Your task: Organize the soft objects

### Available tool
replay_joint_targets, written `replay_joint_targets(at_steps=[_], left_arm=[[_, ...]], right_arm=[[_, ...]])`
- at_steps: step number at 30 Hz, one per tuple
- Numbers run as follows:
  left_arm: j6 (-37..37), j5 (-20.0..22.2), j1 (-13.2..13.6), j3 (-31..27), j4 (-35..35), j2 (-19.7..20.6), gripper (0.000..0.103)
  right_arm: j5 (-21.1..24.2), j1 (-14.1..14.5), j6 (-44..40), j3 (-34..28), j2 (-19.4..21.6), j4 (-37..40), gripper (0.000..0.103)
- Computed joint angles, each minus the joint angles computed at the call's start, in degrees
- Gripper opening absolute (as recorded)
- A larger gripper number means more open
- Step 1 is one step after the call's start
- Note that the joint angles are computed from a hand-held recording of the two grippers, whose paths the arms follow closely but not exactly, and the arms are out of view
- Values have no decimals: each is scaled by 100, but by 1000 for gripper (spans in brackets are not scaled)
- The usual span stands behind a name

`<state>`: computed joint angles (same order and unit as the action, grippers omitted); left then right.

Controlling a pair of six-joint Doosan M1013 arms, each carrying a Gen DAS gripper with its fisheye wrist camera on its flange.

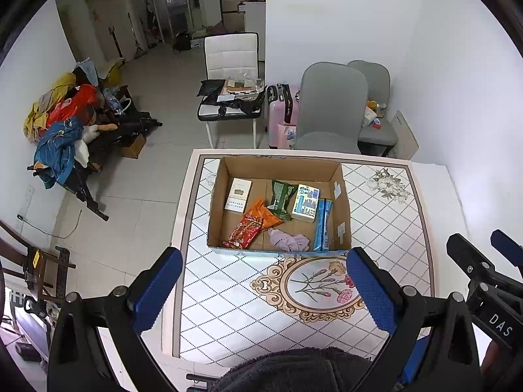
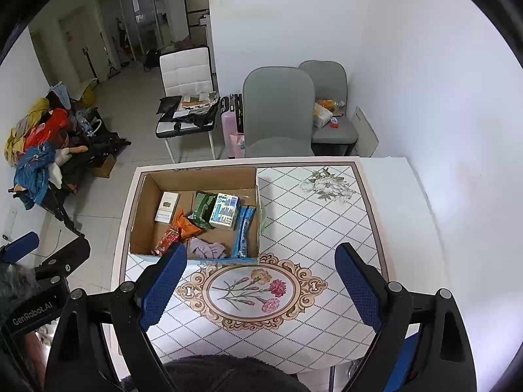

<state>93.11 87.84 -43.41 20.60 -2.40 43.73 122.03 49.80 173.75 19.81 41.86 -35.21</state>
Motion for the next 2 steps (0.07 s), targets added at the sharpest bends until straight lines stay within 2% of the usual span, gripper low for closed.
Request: replay_joint_targets(at_steps=[2], left_arm=[[59, -3, 8, -2, 17, -3, 103]], right_arm=[[25, 8, -10, -56, 34, -9, 94]])
